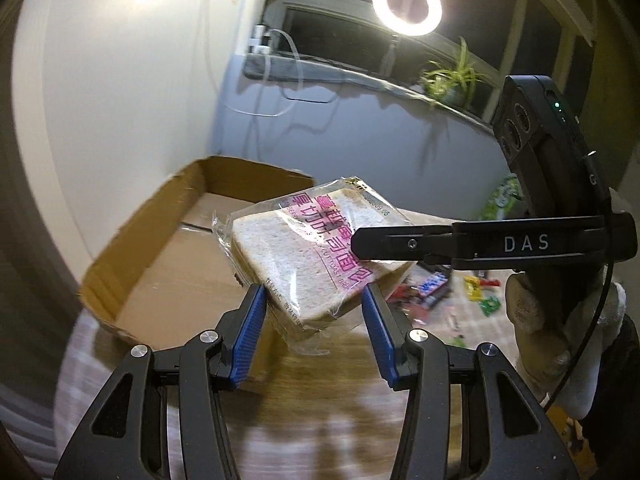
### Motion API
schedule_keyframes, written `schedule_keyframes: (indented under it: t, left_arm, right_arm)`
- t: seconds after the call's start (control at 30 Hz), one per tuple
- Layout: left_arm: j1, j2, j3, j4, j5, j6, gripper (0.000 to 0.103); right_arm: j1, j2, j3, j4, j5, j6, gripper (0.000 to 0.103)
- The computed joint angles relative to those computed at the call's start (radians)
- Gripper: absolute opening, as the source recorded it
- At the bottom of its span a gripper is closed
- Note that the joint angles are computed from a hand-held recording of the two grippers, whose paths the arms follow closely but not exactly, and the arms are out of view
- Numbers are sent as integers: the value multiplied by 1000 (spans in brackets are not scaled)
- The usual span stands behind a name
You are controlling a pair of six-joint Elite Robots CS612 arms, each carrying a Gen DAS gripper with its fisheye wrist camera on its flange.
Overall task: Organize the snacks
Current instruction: 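Carry the bread with the left tool into the cardboard box and release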
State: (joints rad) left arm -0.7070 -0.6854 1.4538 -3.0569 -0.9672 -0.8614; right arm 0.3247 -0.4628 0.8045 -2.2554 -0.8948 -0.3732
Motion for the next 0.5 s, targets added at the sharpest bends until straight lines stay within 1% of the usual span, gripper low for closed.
schedule_keyframes:
  t: [0.33, 0.5]
  left_arm:
    - [30, -14, 31, 55, 17, -96, 48]
    - [36, -14, 34, 83, 21, -110, 48]
  right_arm:
    - [47, 109, -211, 133, -22, -45, 50]
    - [62, 160, -311, 197, -41, -56, 50]
